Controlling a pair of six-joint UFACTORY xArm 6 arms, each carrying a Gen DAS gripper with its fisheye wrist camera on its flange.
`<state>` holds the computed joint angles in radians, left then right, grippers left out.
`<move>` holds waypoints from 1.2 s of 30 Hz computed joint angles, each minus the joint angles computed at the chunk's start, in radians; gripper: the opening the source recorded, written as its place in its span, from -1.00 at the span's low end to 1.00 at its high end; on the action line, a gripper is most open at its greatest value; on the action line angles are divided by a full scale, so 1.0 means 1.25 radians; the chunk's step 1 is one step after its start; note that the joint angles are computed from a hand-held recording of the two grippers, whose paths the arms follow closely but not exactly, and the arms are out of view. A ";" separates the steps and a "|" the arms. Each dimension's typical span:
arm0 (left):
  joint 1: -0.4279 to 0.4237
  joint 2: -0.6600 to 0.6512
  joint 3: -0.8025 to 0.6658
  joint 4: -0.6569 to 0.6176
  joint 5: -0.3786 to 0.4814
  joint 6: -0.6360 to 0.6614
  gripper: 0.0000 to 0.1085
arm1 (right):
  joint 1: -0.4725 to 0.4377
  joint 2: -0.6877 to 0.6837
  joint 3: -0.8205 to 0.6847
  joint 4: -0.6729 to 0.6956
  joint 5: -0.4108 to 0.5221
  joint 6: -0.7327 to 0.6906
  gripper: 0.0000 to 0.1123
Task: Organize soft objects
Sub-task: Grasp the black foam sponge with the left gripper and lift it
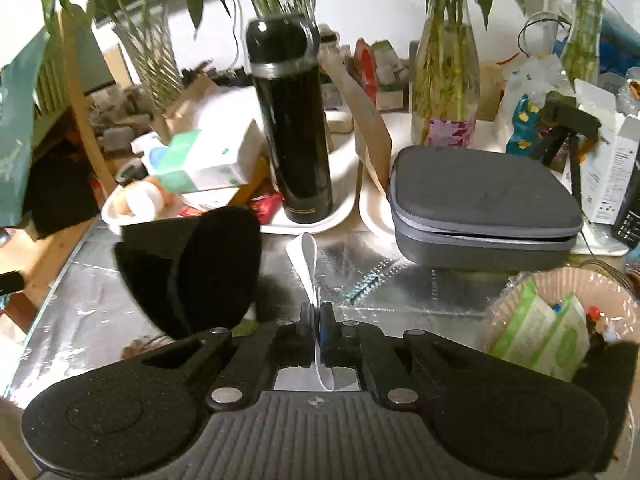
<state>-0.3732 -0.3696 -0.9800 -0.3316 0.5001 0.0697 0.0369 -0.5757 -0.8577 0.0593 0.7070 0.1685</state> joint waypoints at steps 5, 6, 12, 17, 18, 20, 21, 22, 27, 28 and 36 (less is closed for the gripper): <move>-0.008 0.032 -0.035 0.086 -0.006 -0.013 0.33 | 0.010 -0.059 0.033 0.014 0.015 0.023 -0.92; -0.011 0.040 -0.044 0.089 -0.006 0.004 0.33 | 0.011 -0.071 0.041 0.019 0.016 0.026 -0.92; -0.037 0.085 -0.081 0.114 -0.018 0.106 0.33 | 0.019 -0.132 0.072 0.028 0.021 0.058 -0.92; -0.061 0.119 -0.100 0.207 -0.034 0.131 0.33 | 0.020 -0.170 0.089 0.045 0.013 0.064 -0.92; -0.064 0.124 -0.103 0.213 -0.036 0.145 0.33 | 0.017 -0.173 0.091 0.056 0.012 0.060 -0.92; -0.071 0.140 -0.106 0.239 -0.052 0.172 0.33 | 0.014 -0.176 0.092 0.064 0.009 0.059 -0.92; -0.074 0.146 -0.106 0.253 -0.059 0.179 0.33 | 0.014 -0.174 0.091 0.066 0.009 0.058 -0.92; -0.076 0.153 -0.107 0.270 -0.066 0.189 0.33 | 0.013 -0.174 0.090 0.067 0.010 0.058 -0.92; -0.086 0.196 -0.112 0.404 -0.104 0.200 0.33 | 0.010 -0.170 0.089 0.091 0.003 0.046 -0.92; -0.087 0.202 -0.111 0.424 -0.110 0.208 0.33 | 0.010 -0.168 0.089 0.096 0.002 0.044 -0.92; -0.098 0.282 -0.130 0.733 -0.168 0.205 0.33 | 0.010 -0.149 0.078 0.132 -0.009 0.012 -0.92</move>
<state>-0.4952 -0.0165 -1.1429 0.5852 0.2896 0.3263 0.0495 -0.7625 -0.7605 0.2242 0.6958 0.1836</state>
